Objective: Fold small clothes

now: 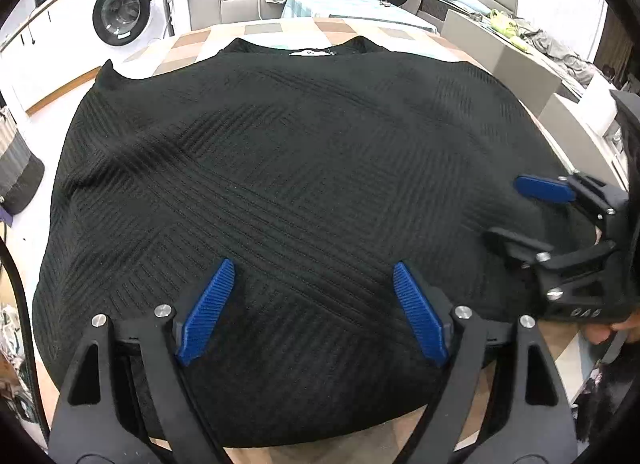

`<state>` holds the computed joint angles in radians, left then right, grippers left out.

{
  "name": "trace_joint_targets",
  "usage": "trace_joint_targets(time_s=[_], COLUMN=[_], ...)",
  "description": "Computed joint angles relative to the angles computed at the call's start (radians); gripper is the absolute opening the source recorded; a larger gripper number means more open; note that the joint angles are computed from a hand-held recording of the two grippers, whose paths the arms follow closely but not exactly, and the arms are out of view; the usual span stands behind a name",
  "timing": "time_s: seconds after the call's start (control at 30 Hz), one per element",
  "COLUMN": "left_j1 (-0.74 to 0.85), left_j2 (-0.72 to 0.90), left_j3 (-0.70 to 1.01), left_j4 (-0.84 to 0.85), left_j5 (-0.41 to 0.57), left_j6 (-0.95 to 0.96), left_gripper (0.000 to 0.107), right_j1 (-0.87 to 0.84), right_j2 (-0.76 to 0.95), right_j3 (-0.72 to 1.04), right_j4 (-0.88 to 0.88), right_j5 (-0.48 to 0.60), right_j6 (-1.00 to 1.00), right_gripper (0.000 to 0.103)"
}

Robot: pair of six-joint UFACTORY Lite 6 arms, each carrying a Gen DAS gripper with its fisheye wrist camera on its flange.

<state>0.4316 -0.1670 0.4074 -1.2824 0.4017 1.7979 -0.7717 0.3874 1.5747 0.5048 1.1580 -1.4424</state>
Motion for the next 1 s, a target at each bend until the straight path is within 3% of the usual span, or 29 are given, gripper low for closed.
trace_joint_targets(time_s=[0.13,0.2,0.33,0.4,0.6,0.7,0.87,1.0], left_j1=[-0.055,-0.074,-0.066,-0.089,-0.181,-0.044,0.255,0.36], left_j2=[-0.016,-0.033,-0.095,-0.149,-0.174,-0.177,-0.118,-0.011], left_j3=[-0.027,-0.029,-0.025,-0.046,-0.11,-0.114,-0.065,0.045], left_j4=[-0.065,-0.009,0.134,0.151,0.092,0.158,0.244,0.227], left_j5=[-0.069,-0.078,0.034,0.066,-0.048,0.041,0.162,0.205], left_j6=[0.059,-0.004,-0.147,-0.171,-0.103,-0.073,0.008,0.043], left_gripper=[0.081,0.081,0.081,0.081,0.082,0.082,0.081,0.081], right_j1=[-0.087,-0.123,-0.17,-0.152,-0.053,-0.039,-0.123,-0.141], right_j2=[0.081,0.099,0.109,0.095,-0.005,-0.02,0.091,0.152], right_j3=[0.12,0.154,0.199,0.188,0.029,-0.015,0.162,0.305], right_j4=[-0.026,-0.038,-0.014,-0.008,0.015,-0.012,-0.065,-0.069], right_j5=[0.05,0.059,0.104,0.116,0.069,0.004,0.054,0.153], right_j6=[-0.025,-0.03,-0.041,-0.025,-0.022,-0.035,-0.011,0.048], right_gripper=[0.08,0.08,0.081,0.082,0.082,0.081,0.081,0.082])
